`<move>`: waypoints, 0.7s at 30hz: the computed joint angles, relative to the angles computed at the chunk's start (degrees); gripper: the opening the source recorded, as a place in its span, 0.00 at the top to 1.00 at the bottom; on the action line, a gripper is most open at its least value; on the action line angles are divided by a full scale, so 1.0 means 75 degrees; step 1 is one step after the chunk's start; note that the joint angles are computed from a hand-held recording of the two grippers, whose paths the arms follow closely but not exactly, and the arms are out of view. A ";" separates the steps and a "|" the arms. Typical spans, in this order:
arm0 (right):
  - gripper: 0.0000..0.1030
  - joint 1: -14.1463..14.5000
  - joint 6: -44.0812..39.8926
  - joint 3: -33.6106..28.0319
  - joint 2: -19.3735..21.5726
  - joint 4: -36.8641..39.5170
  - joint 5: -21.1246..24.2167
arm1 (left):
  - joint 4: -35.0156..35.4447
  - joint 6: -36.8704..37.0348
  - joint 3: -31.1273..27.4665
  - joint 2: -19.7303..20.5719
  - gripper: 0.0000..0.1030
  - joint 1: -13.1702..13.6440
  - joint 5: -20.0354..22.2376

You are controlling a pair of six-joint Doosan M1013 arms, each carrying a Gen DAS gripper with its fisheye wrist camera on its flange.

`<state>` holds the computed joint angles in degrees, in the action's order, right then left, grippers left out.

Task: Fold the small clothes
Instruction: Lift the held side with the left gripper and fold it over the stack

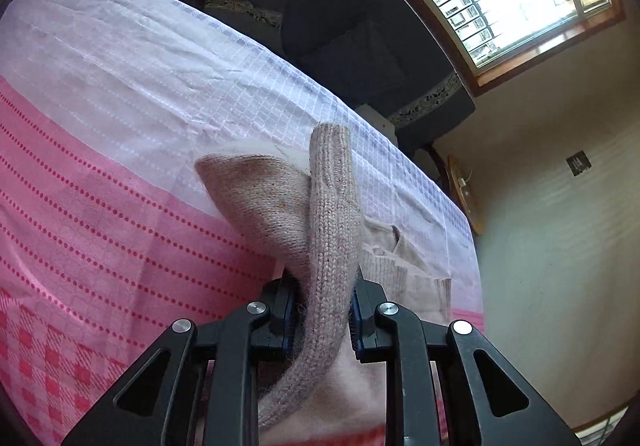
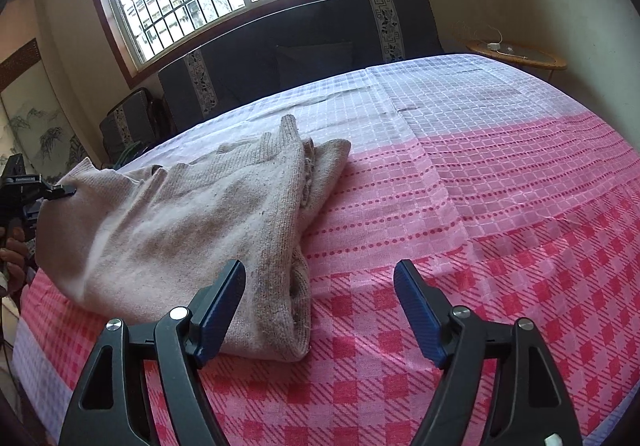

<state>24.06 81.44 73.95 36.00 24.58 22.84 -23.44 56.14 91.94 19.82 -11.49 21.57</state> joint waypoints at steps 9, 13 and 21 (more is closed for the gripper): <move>0.22 -0.0091 -0.1394 0.0188 -0.0081 0.1542 -0.0191 | 0.1143 -0.1436 -0.0516 0.0101 0.84 -0.0402 0.0136; 0.20 -0.0122 -0.1846 0.0250 -0.0108 0.2037 -0.0221 | 0.1680 -0.1764 -0.0854 0.0247 0.85 -0.0606 0.0359; 0.17 -0.0195 -0.2886 0.0409 -0.0170 0.3237 -0.0312 | 0.2616 -0.2629 -0.1125 0.0424 0.85 -0.0759 0.0617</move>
<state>22.59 59.79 77.02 34.72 48.87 20.50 -3.82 36.42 83.50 23.00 -17.18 26.20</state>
